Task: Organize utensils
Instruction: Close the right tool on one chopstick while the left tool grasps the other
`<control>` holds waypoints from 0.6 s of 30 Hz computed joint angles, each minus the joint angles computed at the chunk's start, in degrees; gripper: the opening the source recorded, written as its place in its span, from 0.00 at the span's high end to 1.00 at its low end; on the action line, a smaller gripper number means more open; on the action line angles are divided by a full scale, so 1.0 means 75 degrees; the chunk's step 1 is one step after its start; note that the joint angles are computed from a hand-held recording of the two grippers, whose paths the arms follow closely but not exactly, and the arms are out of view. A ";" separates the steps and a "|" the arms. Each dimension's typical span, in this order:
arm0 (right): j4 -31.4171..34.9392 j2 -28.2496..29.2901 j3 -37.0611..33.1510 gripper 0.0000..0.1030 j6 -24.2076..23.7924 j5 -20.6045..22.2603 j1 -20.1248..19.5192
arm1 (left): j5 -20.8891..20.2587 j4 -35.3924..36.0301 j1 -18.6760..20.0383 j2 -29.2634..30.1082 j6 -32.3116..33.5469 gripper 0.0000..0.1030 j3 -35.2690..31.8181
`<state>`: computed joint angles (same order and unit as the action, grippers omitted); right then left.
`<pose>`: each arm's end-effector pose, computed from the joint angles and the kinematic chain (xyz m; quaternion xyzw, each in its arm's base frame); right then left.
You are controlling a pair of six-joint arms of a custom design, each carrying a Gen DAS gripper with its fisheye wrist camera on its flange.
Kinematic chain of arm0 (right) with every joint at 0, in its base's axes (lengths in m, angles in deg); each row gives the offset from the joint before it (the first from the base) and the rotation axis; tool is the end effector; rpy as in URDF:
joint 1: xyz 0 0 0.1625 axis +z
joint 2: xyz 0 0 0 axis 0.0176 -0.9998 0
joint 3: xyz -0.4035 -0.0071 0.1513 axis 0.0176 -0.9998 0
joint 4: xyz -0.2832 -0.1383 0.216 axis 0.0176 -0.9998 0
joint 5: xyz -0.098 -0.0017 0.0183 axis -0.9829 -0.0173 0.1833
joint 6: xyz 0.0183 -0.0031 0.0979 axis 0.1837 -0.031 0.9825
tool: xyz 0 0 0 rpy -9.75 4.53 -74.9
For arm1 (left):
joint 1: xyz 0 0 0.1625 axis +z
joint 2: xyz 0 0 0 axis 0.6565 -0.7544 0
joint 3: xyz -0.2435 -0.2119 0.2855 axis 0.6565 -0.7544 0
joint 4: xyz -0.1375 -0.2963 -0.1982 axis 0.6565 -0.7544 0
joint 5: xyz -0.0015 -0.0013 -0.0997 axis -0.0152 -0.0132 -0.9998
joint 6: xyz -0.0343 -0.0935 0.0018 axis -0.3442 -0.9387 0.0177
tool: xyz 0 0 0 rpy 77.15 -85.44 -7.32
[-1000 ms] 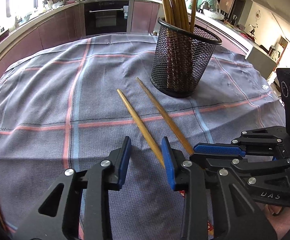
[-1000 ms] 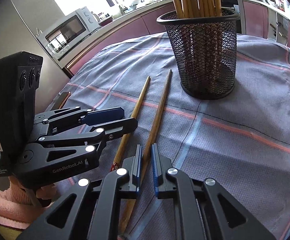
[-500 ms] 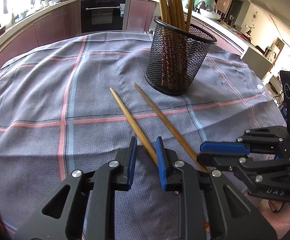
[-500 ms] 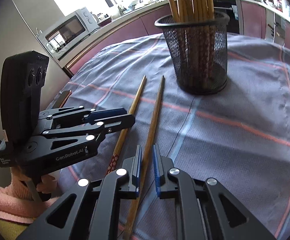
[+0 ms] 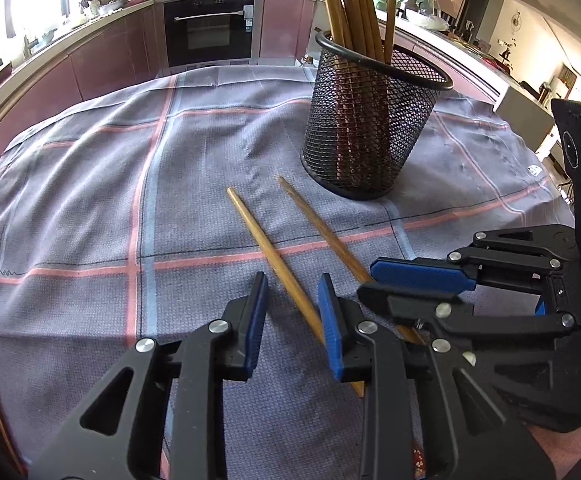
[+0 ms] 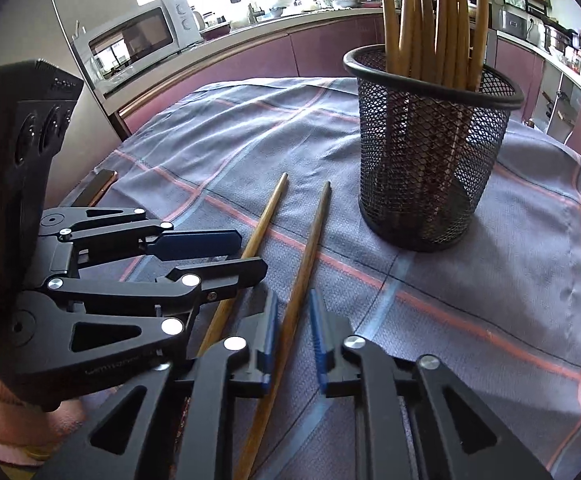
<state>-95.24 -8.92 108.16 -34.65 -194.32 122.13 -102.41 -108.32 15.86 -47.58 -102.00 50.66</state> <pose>0.4449 -0.4888 -0.0256 0.4347 -0.8876 0.0725 0.1340 -0.0487 -0.4557 0.3446 0.0768 0.9002 -0.2876 0.3180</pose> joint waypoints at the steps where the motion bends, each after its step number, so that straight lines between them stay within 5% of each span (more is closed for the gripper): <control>1: 0.0044 -0.0021 -0.0001 0.92 0.0075 0.0087 -0.0037 | 0.0029 0.0033 -0.0009 -0.0009 -0.0058 0.81 0.0000; 11: -0.0036 -0.0231 0.0249 0.93 0.0187 0.0295 -0.0138 | -0.0198 0.0138 -0.0097 -0.0342 -0.0550 0.89 0.0227; 18: -0.0119 -0.0109 0.0159 0.85 0.0010 -0.0013 -0.0035 | -0.0029 0.0258 -0.0091 -0.0291 -0.0557 0.83 0.0181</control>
